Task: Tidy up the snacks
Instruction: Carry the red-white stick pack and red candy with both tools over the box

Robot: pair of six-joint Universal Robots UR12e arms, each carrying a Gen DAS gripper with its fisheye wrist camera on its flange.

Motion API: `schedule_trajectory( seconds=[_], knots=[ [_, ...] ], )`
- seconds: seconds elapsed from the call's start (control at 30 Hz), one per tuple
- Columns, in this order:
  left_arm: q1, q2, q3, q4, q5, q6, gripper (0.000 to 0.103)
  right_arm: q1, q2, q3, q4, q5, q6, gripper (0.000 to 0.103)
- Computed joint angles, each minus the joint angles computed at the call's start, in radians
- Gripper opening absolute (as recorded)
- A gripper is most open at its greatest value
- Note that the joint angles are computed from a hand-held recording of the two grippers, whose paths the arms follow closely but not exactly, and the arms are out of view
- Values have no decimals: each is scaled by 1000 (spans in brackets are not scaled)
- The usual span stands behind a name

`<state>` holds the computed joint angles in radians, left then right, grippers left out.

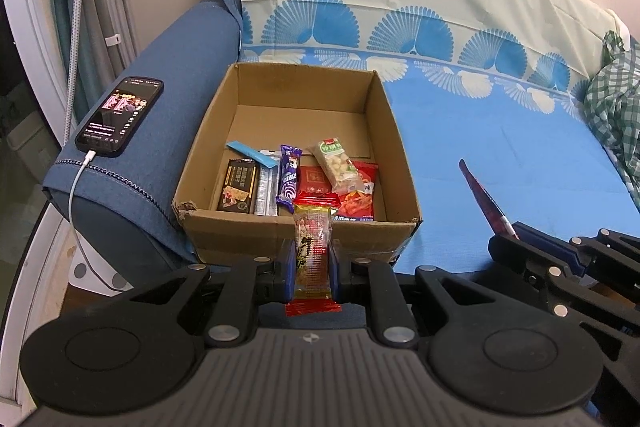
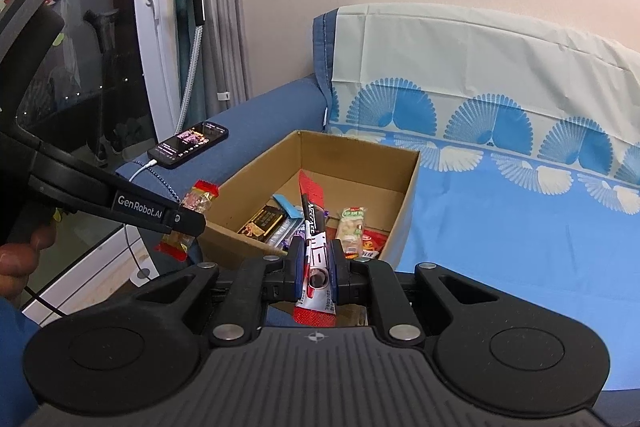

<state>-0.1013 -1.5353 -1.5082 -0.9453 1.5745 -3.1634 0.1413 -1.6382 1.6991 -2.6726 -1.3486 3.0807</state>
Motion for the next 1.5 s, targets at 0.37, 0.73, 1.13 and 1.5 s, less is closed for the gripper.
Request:
schedule_trajectory(
  seconds=[0.37, 0.73, 1.13, 1.5],
  knots=[
    [13, -27, 24, -21, -10, -6, 18, 8, 24, -31, 55, -15, 3, 12],
    [42, -101, 96, -33, -5, -4, 18, 20, 99, -118, 134, -28, 18, 13],
    [72, -245, 245, -49, -25, 7, 18, 24, 256, -301, 234, -37, 46, 13],
    [95, -352, 329, -100, -67, 51, 18, 32, 388, -446, 314, -58, 81, 13]
  ],
)
